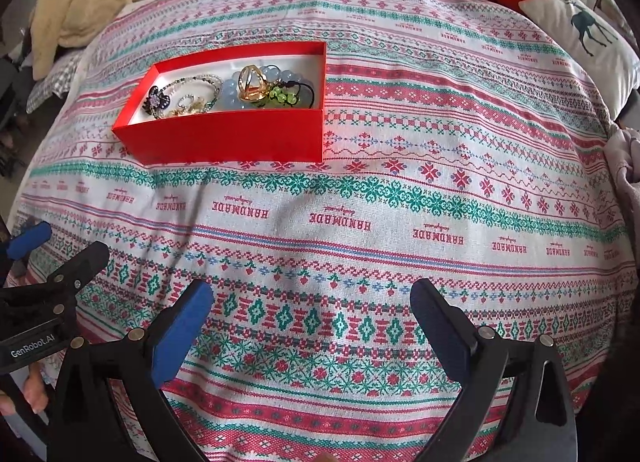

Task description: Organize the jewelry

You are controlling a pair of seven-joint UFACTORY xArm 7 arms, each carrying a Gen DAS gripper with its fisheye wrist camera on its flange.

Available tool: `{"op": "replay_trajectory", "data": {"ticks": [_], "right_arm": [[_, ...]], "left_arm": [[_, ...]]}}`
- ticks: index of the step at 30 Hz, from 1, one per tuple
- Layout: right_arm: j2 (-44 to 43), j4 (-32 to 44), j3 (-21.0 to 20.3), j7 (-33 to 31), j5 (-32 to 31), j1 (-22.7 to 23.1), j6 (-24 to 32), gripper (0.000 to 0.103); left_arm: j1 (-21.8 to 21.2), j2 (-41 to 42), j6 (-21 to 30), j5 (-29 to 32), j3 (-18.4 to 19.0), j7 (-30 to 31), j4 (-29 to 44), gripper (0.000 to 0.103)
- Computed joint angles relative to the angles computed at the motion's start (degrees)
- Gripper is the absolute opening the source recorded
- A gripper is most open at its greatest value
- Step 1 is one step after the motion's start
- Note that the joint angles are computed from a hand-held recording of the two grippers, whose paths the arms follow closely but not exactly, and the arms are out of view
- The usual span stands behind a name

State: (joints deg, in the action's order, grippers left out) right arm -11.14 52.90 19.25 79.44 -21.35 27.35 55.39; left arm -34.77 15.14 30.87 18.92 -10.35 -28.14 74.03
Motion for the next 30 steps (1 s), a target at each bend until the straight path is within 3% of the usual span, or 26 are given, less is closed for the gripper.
{"op": "replay_trajectory", "data": {"ticks": [30], "right_arm": [[-0.2,-0.4,-0.1,0.1,0.3,-0.1,-0.1,0.101]], "left_arm": [[0.0,0.0,-0.6,0.9,0.2,0.5,-0.3,0.102]]}}
